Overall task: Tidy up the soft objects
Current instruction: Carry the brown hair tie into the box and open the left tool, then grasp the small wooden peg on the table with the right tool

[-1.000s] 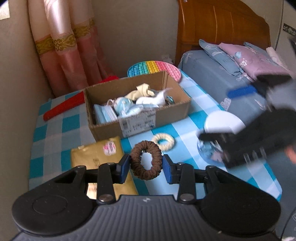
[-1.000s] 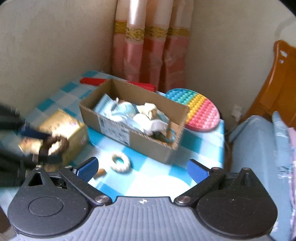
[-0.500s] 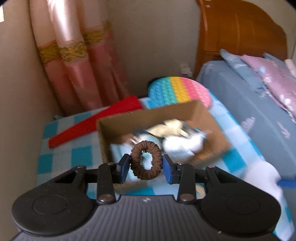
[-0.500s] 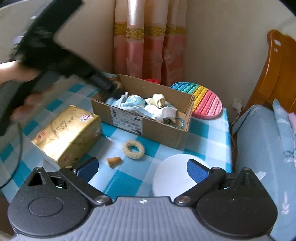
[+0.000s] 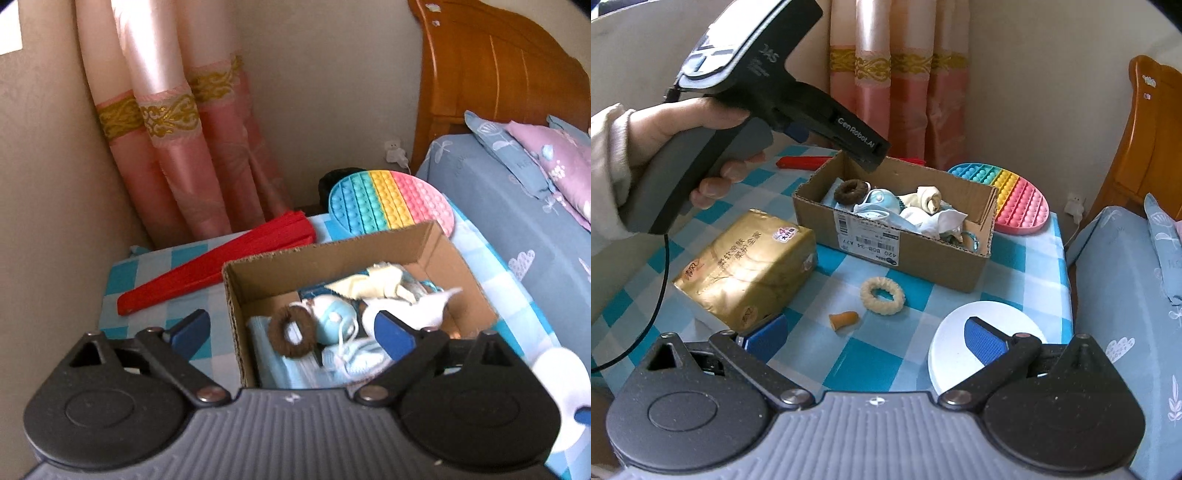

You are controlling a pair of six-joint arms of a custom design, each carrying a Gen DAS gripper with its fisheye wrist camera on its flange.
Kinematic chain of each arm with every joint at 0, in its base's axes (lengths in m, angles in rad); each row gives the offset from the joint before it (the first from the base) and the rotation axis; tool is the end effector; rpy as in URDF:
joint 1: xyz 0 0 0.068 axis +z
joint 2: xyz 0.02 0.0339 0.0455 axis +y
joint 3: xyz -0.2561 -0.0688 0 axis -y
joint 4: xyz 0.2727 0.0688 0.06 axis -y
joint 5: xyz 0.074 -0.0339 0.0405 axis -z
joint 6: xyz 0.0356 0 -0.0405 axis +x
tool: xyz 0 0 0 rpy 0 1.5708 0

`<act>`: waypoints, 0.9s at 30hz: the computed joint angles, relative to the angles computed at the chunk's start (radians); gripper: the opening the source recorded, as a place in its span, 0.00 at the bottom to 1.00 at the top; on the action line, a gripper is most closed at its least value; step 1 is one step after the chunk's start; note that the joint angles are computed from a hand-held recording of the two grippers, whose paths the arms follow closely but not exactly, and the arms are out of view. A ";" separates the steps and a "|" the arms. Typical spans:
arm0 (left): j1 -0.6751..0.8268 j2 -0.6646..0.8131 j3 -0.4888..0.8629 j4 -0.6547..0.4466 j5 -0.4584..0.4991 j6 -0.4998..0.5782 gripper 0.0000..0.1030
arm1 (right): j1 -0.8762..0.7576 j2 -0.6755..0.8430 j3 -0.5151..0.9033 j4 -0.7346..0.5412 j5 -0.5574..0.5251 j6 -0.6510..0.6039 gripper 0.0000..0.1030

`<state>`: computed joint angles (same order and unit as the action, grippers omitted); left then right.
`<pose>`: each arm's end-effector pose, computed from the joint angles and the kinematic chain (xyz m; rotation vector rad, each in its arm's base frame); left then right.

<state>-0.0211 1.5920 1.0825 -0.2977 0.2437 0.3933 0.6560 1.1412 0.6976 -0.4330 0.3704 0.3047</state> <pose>0.3676 -0.0163 0.2105 0.5958 2.2734 -0.1081 0.2091 0.1447 0.2011 -0.2554 2.3557 0.0024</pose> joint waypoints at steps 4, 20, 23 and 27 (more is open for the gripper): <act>0.017 -0.061 -0.055 -0.001 0.024 0.032 0.96 | 0.035 -0.008 -0.009 -0.002 0.046 0.009 1.00; 0.044 -0.312 -0.239 -0.122 0.069 0.135 0.96 | 0.078 -0.136 -0.097 0.019 0.035 0.003 1.00; 0.059 -0.397 -0.274 -0.159 0.054 0.118 0.96 | 0.079 -0.158 -0.136 0.068 0.009 -0.042 1.00; 0.115 -0.516 -0.346 -0.182 0.060 0.095 0.96 | 0.083 -0.179 -0.193 0.143 -0.050 -0.107 1.00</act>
